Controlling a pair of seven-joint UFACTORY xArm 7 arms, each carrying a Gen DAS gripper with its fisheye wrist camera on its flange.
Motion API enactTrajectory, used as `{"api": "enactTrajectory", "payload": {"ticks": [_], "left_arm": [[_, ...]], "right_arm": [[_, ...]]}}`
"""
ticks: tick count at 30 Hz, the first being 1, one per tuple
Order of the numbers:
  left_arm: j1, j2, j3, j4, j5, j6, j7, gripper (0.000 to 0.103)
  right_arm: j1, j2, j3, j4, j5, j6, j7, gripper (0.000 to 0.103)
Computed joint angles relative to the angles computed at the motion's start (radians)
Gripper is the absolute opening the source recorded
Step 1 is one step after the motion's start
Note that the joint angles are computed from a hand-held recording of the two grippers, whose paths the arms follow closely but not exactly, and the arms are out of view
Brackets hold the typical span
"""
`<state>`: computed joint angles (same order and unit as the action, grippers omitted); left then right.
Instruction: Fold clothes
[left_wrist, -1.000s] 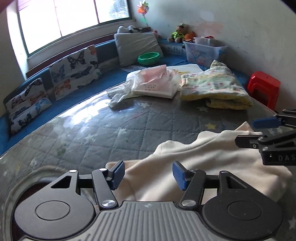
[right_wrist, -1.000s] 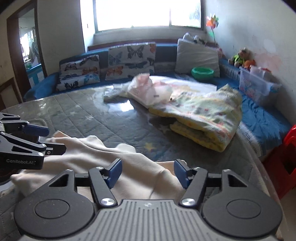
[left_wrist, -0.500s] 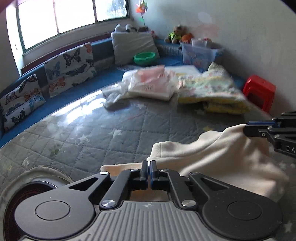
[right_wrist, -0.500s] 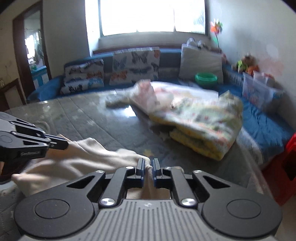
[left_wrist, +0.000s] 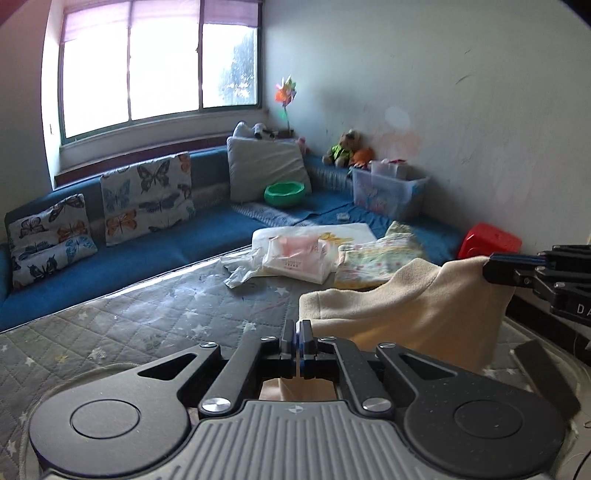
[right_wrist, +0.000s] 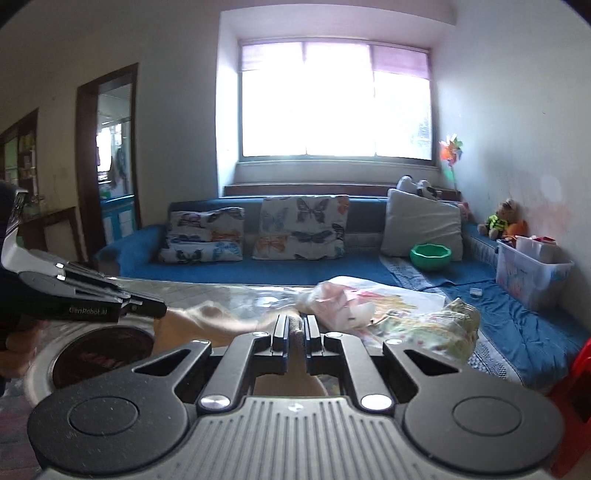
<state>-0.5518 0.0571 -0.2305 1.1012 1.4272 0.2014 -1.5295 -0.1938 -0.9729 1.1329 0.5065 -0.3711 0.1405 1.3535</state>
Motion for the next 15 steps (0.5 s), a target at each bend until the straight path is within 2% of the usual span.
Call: {"api": "enactTrajectory", "payload": {"ticks": [8,9,15], "left_arm": [[0.041,-0.098,-0.027,-0.164,-0.051,-0.079,0.035,0.001],[0.046,-0.103,-0.033,-0.180,-0.028,-0.091,0.013,0.001],[0.049,-0.091,-0.055,-0.213,-0.035,-0.093,0.034,0.002]], "right_arm": [[0.172,0.093,-0.004,-0.005,-0.002,0.153,-0.009,0.007],[0.190,0.117,-0.005,-0.005,-0.006,0.172,-0.010,0.008],[0.232,0.218,-0.004,0.007,-0.039,0.225,0.042,0.015]]}}
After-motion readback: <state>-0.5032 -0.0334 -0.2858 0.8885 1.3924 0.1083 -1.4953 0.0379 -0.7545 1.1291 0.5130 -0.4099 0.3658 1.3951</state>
